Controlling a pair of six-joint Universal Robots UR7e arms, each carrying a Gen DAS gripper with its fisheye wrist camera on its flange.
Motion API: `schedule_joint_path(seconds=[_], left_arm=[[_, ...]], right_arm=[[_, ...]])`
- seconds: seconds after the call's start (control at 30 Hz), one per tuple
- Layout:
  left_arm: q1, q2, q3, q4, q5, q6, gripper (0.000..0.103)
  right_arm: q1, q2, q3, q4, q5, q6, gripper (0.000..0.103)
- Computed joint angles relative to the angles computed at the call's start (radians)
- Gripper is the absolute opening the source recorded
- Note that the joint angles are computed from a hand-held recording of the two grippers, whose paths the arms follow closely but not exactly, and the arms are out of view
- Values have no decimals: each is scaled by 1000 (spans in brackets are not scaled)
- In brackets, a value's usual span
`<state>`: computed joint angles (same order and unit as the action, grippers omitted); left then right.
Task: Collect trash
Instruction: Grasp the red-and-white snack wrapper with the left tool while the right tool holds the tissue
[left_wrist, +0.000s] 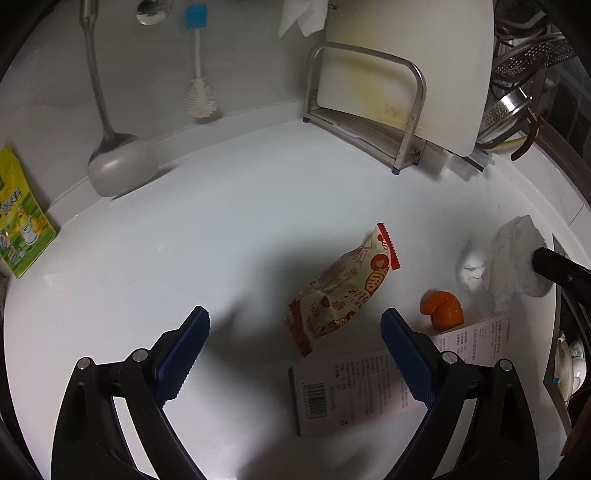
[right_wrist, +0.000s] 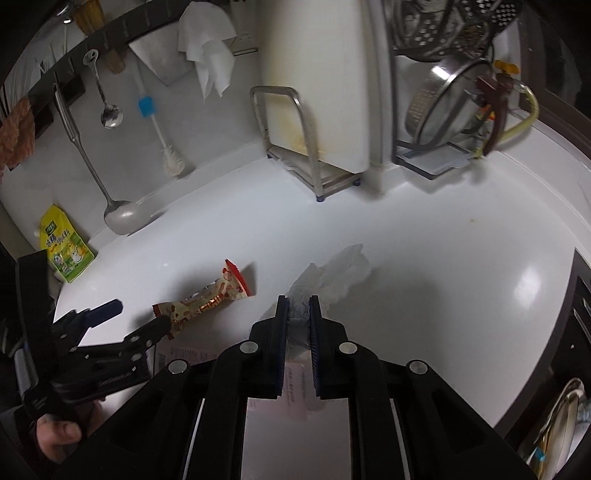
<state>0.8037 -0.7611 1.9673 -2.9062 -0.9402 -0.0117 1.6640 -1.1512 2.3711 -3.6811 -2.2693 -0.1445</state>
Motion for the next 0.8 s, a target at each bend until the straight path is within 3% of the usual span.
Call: schedule_joint_path(seconds=[0.37, 0.8], left_arm=[[7, 63, -49, 18, -21, 42, 92], [18, 120, -109, 79, -52, 65, 92]], right_arm=[[-24, -50, 71, -15, 24, 72, 11], [-37, -67, 97, -28, 33, 94, 11]])
